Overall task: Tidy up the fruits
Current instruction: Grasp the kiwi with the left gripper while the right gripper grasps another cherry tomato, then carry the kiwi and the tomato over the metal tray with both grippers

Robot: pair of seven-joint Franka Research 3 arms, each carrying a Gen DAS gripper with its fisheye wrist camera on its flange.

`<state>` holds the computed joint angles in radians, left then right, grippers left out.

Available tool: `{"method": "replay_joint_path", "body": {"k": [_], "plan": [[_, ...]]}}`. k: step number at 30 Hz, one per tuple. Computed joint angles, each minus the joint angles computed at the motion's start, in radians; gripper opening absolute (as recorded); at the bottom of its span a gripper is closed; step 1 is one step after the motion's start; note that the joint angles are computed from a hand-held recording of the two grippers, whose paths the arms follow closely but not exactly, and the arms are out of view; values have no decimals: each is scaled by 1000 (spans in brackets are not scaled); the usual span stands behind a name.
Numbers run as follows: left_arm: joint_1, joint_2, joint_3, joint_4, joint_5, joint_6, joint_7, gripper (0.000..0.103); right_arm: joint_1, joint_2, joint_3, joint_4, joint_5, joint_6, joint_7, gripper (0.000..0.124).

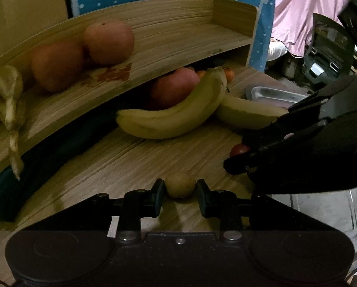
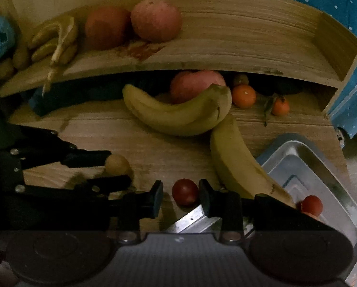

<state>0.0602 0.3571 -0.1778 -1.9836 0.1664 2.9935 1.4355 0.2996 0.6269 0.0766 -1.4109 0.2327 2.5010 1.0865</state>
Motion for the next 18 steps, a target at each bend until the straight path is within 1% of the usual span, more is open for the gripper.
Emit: {"method": "replay_joint_path", "body": {"k": [2,4,7,10,15,18], "plan": [[-13,-7,15,-7,8,-1,-22,31,9,-5,-6,-10,-10,4,9,33],[-23,-17,31,-19,21,1,-44,31,6,-11,-2,-24,-4,6,10,27],[-33,-36,47,-40,40,-1,-73,31,1,-23,5,-51,10,29,8,25],[-32,-51,50,-56,50,-7,-89,31,-7,-44,16,-89,34,59,1,25],[-4,-81,19,-88,26,-16,-57,31,-32,-105,42,-177,106,103,-20,25],[28,-101,-24,-105,-25,-19,13,31,-44,-156,52,-249,157,138,-18,25]]}}
